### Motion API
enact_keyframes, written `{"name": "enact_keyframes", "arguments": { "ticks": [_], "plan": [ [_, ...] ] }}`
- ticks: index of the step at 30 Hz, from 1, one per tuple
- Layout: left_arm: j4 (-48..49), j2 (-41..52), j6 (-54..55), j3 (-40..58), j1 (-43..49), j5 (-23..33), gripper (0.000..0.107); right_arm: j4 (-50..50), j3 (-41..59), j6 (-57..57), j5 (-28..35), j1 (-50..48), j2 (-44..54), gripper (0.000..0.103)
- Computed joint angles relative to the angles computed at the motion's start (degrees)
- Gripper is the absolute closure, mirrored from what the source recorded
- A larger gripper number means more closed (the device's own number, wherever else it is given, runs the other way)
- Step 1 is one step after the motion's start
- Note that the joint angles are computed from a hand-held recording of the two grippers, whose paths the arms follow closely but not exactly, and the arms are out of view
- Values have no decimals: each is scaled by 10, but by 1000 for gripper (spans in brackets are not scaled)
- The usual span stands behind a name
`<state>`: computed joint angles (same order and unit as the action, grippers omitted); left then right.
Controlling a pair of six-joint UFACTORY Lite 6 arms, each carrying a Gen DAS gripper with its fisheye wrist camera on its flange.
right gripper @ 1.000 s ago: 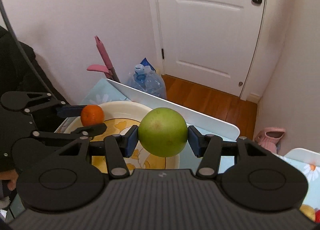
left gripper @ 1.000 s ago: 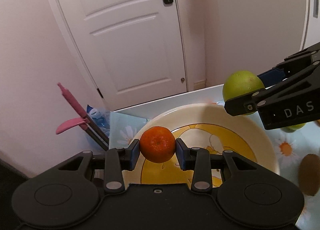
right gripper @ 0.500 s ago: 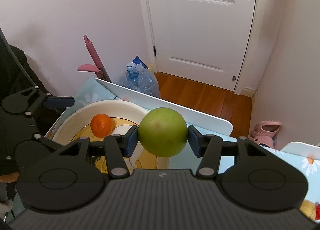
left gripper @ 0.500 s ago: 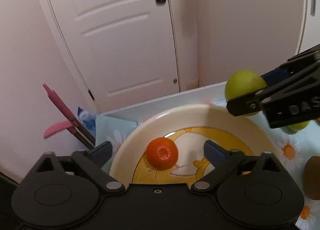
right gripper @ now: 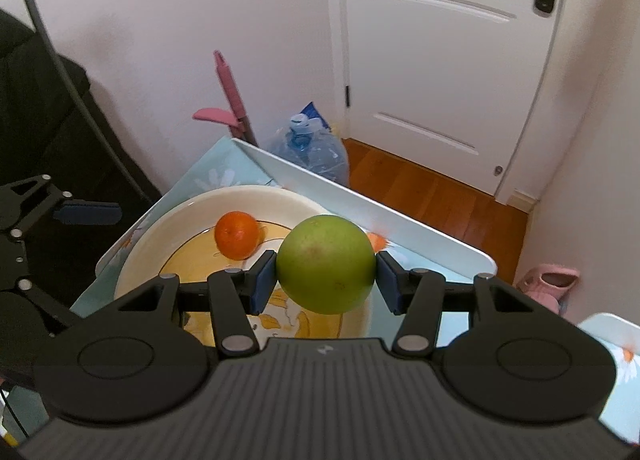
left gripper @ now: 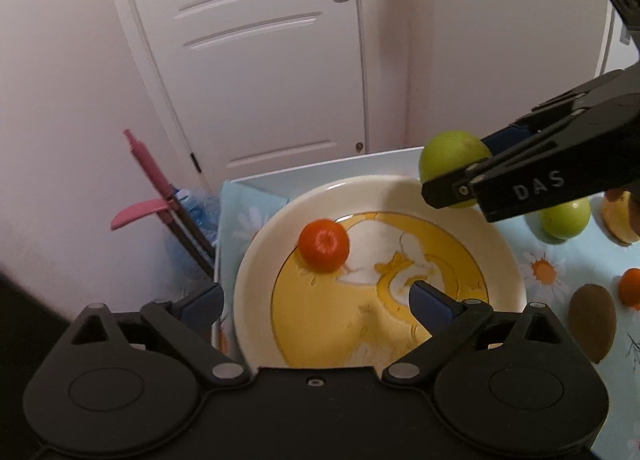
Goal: Organize fruits
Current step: 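Release the mandarin with the left tool while the right tool releases the apple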
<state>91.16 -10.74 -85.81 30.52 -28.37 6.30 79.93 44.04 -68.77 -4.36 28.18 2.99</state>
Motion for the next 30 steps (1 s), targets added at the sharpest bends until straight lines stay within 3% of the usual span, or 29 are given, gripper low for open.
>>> {"name": "enact_keyframes", "arguments": {
  "ticks": [6, 10, 16, 18, 19, 20, 22, 28, 30],
  "plan": [
    [-180, -42, 171, -30, 14, -3, 6, -202, 45, 193, -8, 21, 81, 35],
    [-157, -56, 148, -41, 14, 9, 6, -264, 66, 255, -19, 34, 121, 35],
    [-140, -59, 140, -48, 22, 2, 6, -255, 68, 241, -38, 45, 123, 32],
    [-165, -60, 167, -49, 28, -4, 6, -230, 54, 219, -53, 53, 101, 16],
    [-175, -62, 176, -49, 28, -3, 6, -214, 45, 210, -62, 58, 88, 3],
    [-187, -63, 188, -49, 27, -1, 6, -209, 35, 213, -68, 60, 73, 0],
    [-229, -67, 232, -48, 29, -3, 6, -179, 20, 200, -60, 59, 46, 0],
    [-321, -96, 316, -57, 14, 12, 6, 47, -18, 16, -78, 80, -30, 0],
    [-405, -103, 401, -57, 15, 13, 6, 128, -33, -54, -87, 87, -61, 0]
  ]
}}
